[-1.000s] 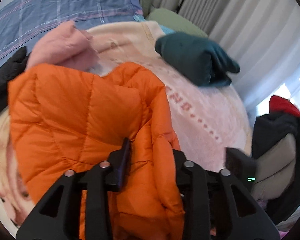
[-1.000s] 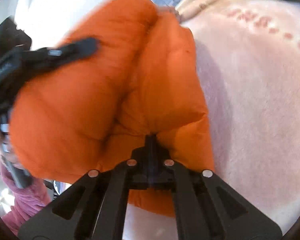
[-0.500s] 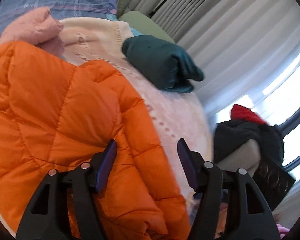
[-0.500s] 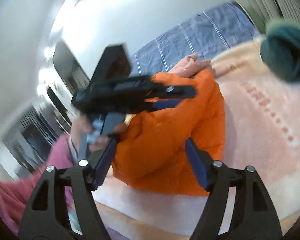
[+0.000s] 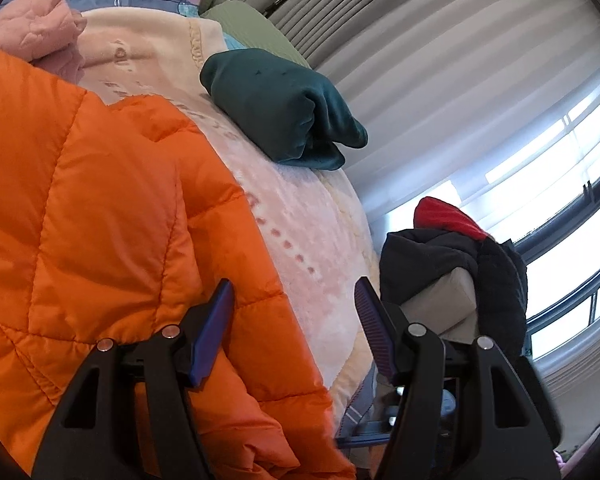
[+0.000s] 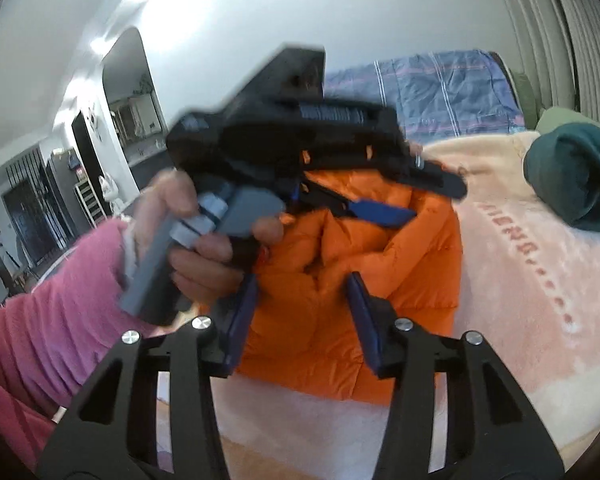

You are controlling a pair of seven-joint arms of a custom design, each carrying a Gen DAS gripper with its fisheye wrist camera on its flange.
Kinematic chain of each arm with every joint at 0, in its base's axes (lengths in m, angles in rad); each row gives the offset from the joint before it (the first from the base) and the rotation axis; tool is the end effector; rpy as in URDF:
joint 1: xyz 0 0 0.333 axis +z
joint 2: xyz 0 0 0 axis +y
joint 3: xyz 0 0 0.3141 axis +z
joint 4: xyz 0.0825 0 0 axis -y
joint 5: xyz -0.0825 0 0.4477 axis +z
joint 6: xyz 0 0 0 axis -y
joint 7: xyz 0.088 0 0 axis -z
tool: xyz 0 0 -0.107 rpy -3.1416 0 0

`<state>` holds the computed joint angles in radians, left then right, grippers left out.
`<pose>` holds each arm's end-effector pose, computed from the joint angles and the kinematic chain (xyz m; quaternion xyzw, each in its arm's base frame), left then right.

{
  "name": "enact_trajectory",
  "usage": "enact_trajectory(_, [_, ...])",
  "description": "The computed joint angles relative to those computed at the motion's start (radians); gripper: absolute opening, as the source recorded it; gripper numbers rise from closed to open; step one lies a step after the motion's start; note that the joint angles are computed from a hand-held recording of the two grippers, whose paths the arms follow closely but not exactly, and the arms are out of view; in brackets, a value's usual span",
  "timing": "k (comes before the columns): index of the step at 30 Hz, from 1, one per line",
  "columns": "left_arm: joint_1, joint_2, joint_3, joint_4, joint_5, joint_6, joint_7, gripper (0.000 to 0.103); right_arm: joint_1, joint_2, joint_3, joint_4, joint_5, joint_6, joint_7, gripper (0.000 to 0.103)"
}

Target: Fold large clothes

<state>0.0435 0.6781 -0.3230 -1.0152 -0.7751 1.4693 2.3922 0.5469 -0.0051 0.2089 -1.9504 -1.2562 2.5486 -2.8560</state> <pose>0.7505 -0.2117 0.4951 0.2238 -0.8499 0.3731 0.2971 0.4698 0.4603 0.5138 -0.5377 0.6654 -0.2784 0.4365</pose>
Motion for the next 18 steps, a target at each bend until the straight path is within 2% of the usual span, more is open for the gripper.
enact_trajectory(2, [-0.001, -0.004, 0.003, -0.006, 0.006, 0.010, 0.003, 0.062, -0.003, 0.007, -0.004, -0.006, 0.045, 0.013, 0.001, 0.046])
enact_trajectory(3, [-0.001, -0.009, 0.005, -0.011, 0.009, 0.015, 0.008, 0.062, -0.005, 0.007, -0.007, -0.014, 0.081, 0.015, -0.001, 0.026])
enact_trajectory(4, [0.000, -0.016, 0.007, -0.018, 0.012, 0.021, 0.013, 0.062, -0.006, 0.005, -0.008, -0.020, 0.126, -0.001, -0.005, 0.011])
enact_trajectory(5, [0.000, -0.021, 0.010, -0.022, 0.016, 0.030, 0.016, 0.062, -0.012, -0.008, -0.014, -0.046, 0.161, 0.011, 0.034, 0.008])
enact_trajectory(7, [0.013, -0.052, 0.014, -0.049, 0.004, 0.068, 0.030, 0.062, -0.025, -0.040, -0.017, -0.097, 0.170, 0.036, 0.124, 0.006])
enact_trajectory(9, [0.038, -0.081, 0.015, -0.073, -0.027, 0.106, 0.059, 0.062, -0.036, -0.084, -0.006, -0.153, 0.162, 0.019, 0.203, 0.005])
enact_trajectory(12, [0.060, -0.167, 0.040, -0.166, -0.055, 0.268, 0.137, 0.062, -0.055, -0.127, 0.014, -0.215, 0.157, 0.021, 0.269, 0.005])
enact_trajectory(13, [0.060, -0.164, 0.045, -0.160, -0.055, 0.279, 0.135, 0.062, -0.063, -0.131, 0.016, -0.230, 0.156, 0.044, 0.287, 0.005])
enact_trajectory(15, [0.052, -0.133, 0.051, -0.122, -0.034, 0.275, 0.117, 0.055, -0.081, -0.126, 0.019, -0.245, 0.143, 0.088, 0.335, 0.007])
enact_trajectory(17, [0.017, -0.145, 0.064, -0.159, 0.040, 0.336, 0.149, 0.047, -0.091, -0.118, 0.023, -0.244, 0.127, 0.110, 0.353, 0.010])
enact_trajectory(18, [0.004, -0.157, 0.068, -0.187, 0.067, 0.373, 0.171, 0.047, -0.092, -0.120, 0.024, -0.244, 0.128, 0.111, 0.348, 0.016])
